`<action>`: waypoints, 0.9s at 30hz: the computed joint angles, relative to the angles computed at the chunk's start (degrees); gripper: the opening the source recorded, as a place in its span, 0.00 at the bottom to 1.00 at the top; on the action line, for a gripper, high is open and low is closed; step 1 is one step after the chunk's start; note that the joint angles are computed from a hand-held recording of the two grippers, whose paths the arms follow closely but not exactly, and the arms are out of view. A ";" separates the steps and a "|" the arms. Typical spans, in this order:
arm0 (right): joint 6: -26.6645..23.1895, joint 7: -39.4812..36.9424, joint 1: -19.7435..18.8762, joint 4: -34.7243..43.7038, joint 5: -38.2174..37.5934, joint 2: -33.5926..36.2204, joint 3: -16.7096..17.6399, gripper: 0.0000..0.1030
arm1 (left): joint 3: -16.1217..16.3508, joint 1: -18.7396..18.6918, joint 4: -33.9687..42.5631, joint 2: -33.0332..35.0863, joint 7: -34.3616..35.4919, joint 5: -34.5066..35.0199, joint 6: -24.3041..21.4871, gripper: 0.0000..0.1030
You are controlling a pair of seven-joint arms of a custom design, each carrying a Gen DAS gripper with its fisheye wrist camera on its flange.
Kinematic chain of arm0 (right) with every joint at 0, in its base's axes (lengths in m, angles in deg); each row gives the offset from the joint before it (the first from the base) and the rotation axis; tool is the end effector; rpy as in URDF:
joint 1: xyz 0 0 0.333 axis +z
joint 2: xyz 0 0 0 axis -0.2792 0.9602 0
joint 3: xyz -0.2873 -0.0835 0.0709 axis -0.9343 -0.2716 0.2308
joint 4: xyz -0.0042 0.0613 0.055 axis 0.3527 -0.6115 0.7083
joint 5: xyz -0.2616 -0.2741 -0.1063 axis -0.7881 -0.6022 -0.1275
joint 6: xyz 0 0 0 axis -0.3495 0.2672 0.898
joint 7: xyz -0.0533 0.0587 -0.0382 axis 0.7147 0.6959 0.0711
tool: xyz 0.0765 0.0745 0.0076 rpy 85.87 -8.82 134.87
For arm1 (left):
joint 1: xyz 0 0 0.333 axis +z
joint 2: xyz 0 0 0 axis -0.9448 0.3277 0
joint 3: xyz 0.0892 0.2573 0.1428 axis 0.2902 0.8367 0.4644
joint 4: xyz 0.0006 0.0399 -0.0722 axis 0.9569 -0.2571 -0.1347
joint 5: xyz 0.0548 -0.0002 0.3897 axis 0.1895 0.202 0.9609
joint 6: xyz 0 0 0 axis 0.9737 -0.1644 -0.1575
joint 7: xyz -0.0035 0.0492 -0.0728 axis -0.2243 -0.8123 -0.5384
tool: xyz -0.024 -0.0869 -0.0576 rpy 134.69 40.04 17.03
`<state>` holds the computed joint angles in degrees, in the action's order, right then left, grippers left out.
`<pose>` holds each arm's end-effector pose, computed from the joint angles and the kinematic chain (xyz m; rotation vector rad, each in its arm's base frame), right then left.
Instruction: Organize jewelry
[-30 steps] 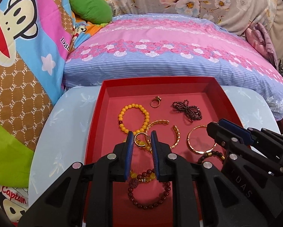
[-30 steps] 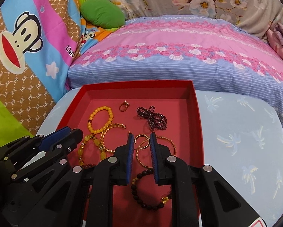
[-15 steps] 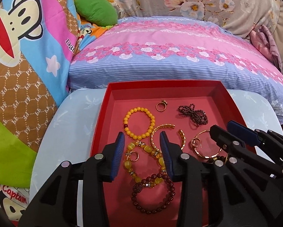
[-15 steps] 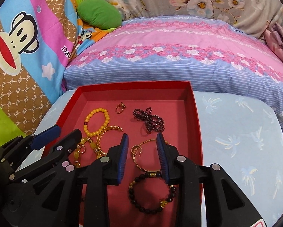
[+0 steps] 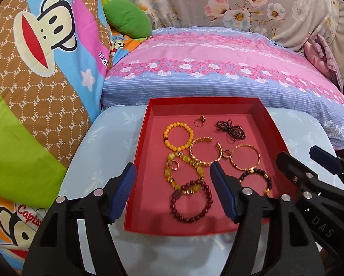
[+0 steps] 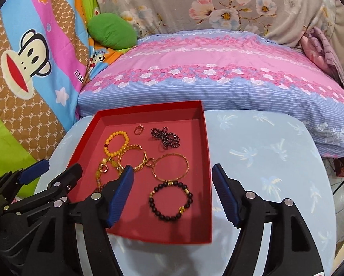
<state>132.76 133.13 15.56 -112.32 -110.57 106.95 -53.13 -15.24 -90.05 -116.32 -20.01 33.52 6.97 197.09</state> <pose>0.6612 0.3312 0.4286 -1.3613 2.1241 -0.7568 0.7255 -0.3221 0.4290 -1.3627 2.1727 -0.8092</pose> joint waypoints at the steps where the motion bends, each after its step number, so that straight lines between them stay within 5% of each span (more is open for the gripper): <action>1: -0.71 0.01 0.49 -0.35 -0.47 -0.43 -0.10 0.66 | 0.21 -0.04 -2.01 -1.21 -0.30 0.25 0.90 0.62; 9: -2.69 4.46 2.22 -6.56 -4.62 -5.51 1.51 0.66 | 0.58 0.50 -15.72 -9.90 -3.02 1.13 5.54 0.63; 27: -5.12 9.69 2.02 -13.83 -7.23 -10.18 5.70 0.74 | 1.80 1.02 -28.80 -17.75 -11.24 7.52 8.59 0.90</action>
